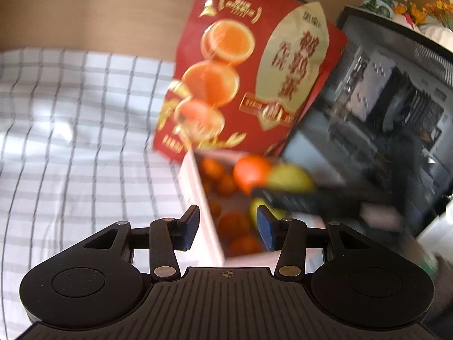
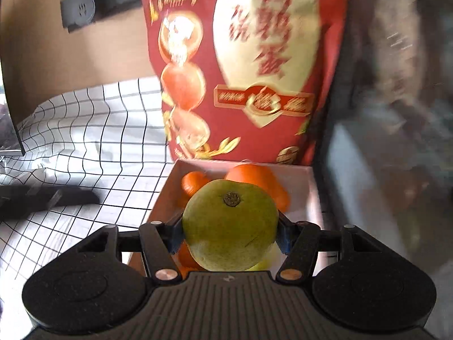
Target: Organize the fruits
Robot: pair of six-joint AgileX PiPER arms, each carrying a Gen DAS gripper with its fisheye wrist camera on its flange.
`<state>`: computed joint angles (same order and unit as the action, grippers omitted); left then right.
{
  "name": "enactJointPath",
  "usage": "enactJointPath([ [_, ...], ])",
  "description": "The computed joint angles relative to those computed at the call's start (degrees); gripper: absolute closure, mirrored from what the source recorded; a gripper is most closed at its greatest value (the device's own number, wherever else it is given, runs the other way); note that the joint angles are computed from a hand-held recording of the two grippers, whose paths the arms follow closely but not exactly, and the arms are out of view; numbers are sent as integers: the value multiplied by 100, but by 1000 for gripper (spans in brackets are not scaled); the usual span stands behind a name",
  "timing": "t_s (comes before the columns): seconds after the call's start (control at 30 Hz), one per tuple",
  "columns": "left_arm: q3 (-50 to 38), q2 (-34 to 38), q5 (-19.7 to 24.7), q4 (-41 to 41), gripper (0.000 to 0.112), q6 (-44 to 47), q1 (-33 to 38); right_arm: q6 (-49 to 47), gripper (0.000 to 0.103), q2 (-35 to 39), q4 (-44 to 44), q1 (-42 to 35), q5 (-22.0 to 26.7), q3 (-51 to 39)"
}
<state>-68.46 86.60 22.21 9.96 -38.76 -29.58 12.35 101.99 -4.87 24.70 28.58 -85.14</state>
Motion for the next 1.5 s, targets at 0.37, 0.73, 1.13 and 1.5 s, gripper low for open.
enactJointPath([
  [0.37, 1653, -1388, 677, 1576, 63, -1795, -131, 192, 42, 1415, 37, 205, -243, -858],
  [0.73, 1987, -801, 889, 3464, 63, -3654, -813, 2888, 22, -957, -2912, 555, -1741, 2193],
  [1.13, 1811, 430, 1170, 5511, 56, -5805, -1756, 5698, 22, -1029, -5002, 1657, -712, 3279],
  [1.5, 1602, 947, 1539, 6492, 52, -6830, -1882, 7071, 0, -709, -5941, 1487, -809, 3401],
])
